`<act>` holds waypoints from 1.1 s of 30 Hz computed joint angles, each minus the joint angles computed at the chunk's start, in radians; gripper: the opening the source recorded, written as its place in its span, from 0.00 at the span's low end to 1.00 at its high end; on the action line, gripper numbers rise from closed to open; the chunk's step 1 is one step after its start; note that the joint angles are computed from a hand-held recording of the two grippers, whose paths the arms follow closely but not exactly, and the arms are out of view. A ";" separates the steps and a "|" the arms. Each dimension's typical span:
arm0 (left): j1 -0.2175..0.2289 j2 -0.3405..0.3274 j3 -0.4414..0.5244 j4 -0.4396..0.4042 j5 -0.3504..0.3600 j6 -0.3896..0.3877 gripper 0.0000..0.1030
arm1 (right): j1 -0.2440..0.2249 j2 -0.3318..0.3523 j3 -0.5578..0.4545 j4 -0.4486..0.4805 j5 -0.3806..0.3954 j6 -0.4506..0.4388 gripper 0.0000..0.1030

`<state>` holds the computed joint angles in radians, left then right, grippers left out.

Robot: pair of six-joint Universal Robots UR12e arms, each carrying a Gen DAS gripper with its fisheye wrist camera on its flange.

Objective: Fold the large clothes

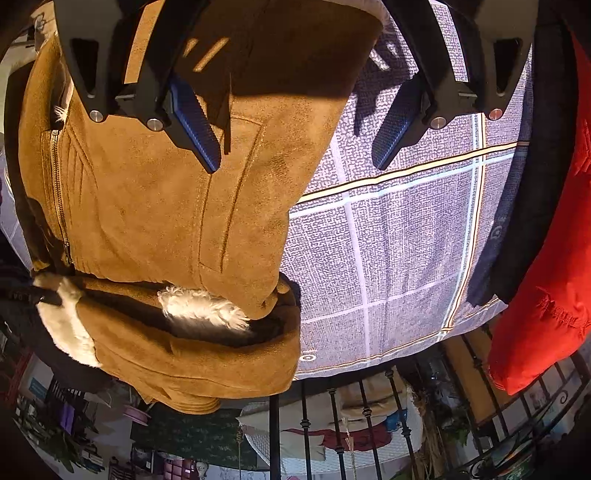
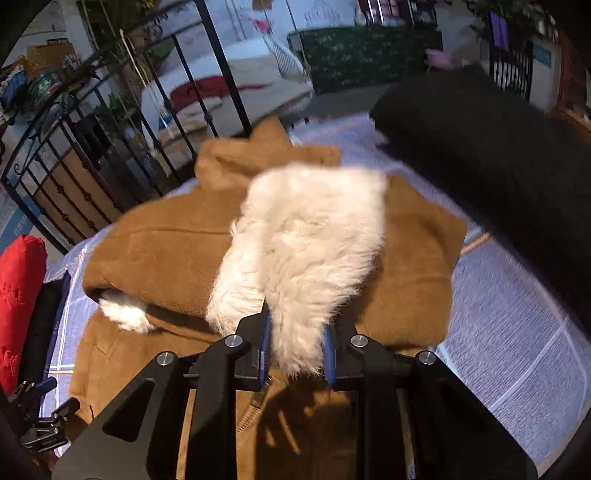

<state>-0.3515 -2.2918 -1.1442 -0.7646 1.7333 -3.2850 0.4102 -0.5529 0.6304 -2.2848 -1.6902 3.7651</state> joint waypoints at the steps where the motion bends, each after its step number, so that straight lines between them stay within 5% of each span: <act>1: -0.001 0.000 0.002 -0.003 0.000 -0.001 0.80 | 0.000 -0.001 0.017 -0.025 0.003 -0.017 0.32; 5: -0.004 0.010 -0.011 0.013 0.015 0.003 0.80 | 0.005 0.022 -0.035 0.014 -0.003 -0.029 0.48; 7: -0.002 0.016 -0.019 0.014 0.029 0.001 0.80 | 0.006 0.031 -0.068 0.041 0.016 -0.026 0.64; 11: 0.011 0.033 -0.041 0.024 0.037 0.012 0.85 | 0.022 -0.036 0.029 -0.016 -0.016 -0.034 0.83; 15: 0.024 0.047 -0.067 0.045 0.037 0.041 0.88 | 0.029 -0.158 0.250 -0.106 0.012 -0.038 0.83; 21: 0.048 0.057 -0.095 0.006 -0.032 0.042 0.88 | 0.027 -0.285 0.490 -0.097 0.064 0.022 0.83; 29: 0.049 0.066 -0.137 0.006 -0.105 0.100 0.86 | 0.038 -0.315 0.551 -0.015 0.128 0.027 0.83; 33: 0.052 0.063 -0.130 -0.009 -0.154 0.097 0.72 | 0.038 -0.307 0.524 0.031 0.166 0.022 0.83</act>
